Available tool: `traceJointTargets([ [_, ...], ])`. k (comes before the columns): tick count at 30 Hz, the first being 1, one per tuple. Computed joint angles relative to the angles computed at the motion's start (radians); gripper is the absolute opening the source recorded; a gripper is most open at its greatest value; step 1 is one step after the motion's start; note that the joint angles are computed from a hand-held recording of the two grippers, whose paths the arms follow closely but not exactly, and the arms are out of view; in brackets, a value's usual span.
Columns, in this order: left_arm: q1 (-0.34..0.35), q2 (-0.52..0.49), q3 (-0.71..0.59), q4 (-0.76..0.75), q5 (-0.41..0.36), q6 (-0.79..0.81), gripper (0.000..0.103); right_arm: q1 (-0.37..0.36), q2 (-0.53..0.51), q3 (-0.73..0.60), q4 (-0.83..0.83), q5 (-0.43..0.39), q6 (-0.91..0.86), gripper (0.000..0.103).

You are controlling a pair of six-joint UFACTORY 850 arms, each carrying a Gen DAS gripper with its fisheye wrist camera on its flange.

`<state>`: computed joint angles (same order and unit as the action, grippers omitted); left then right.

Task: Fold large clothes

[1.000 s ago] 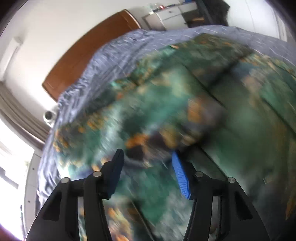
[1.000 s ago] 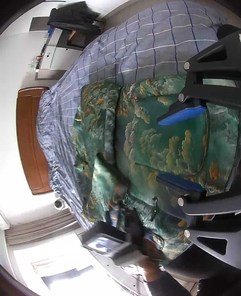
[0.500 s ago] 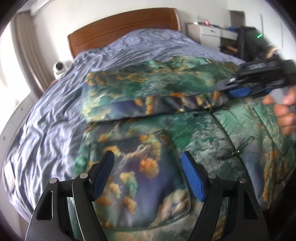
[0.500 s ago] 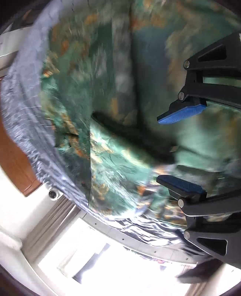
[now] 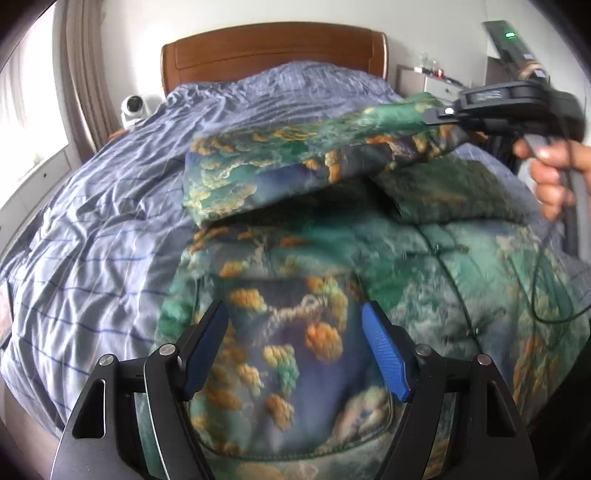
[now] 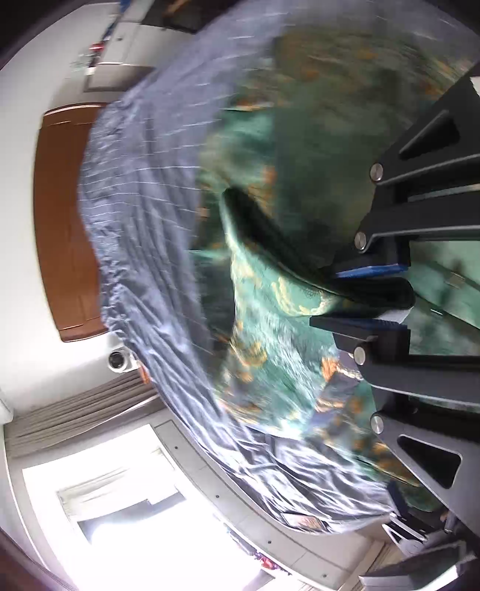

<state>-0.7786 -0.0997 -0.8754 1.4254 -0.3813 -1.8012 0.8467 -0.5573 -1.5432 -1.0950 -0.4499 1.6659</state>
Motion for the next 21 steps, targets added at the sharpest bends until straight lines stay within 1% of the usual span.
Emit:
traceJointTargets([
  [3,0.011,-0.002,-0.007,-0.002,-0.004,-0.007,0.077,-0.047,-0.064,-0.080,0.121,0.019,-0.147,0.018],
  [4,0.017,-0.001,-0.007,-0.008,-0.001,-0.006,0.077,-0.061,-0.088,-0.100,0.165,0.023,-0.191,0.021],
  [6,0.032,0.001,-0.007,-0.036,0.011,0.014,0.077,-0.084,-0.146,-0.145,0.328,0.006,-0.348,0.023],
  [7,0.039,0.000,-0.009,-0.063,0.015,0.039,0.078,-0.087,-0.165,-0.158,0.371,-0.015,-0.388,0.031],
  [8,0.046,-0.002,-0.012,-0.097,0.014,0.070,0.079,-0.089,-0.190,-0.175,0.410,-0.043,-0.428,0.043],
  [9,0.054,-0.004,-0.016,-0.136,0.016,0.111,0.079,-0.089,-0.197,-0.168,0.415,-0.050,-0.429,0.045],
  [10,0.060,-0.006,-0.021,-0.171,0.020,0.151,0.079,-0.092,-0.184,-0.142,0.401,-0.033,-0.408,0.045],
  [12,0.080,-0.013,-0.041,-0.226,0.031,0.240,0.079,-0.084,-0.133,-0.063,0.302,0.002,-0.282,0.048],
  [13,0.087,-0.018,-0.056,-0.227,0.031,0.263,0.079,-0.080,-0.115,-0.045,0.273,0.000,-0.247,0.052],
  [15,0.110,-0.044,-0.109,-0.241,0.038,0.326,0.083,-0.058,-0.073,-0.004,0.157,-0.025,-0.142,0.054],
  [16,0.128,-0.064,-0.143,-0.291,0.058,0.391,0.086,-0.041,-0.050,0.012,0.074,-0.055,-0.081,0.054],
  [18,0.168,-0.120,-0.225,-0.373,0.109,0.480,0.086,-0.020,-0.018,0.037,-0.067,-0.081,0.016,0.054],
  [19,0.188,-0.160,-0.274,-0.450,0.134,0.559,0.086,-0.018,-0.013,0.036,-0.106,-0.074,0.042,0.054],
  [21,0.216,-0.239,-0.364,-0.612,0.159,0.709,0.084,-0.026,-0.010,0.026,-0.137,0.004,0.064,0.054],
])
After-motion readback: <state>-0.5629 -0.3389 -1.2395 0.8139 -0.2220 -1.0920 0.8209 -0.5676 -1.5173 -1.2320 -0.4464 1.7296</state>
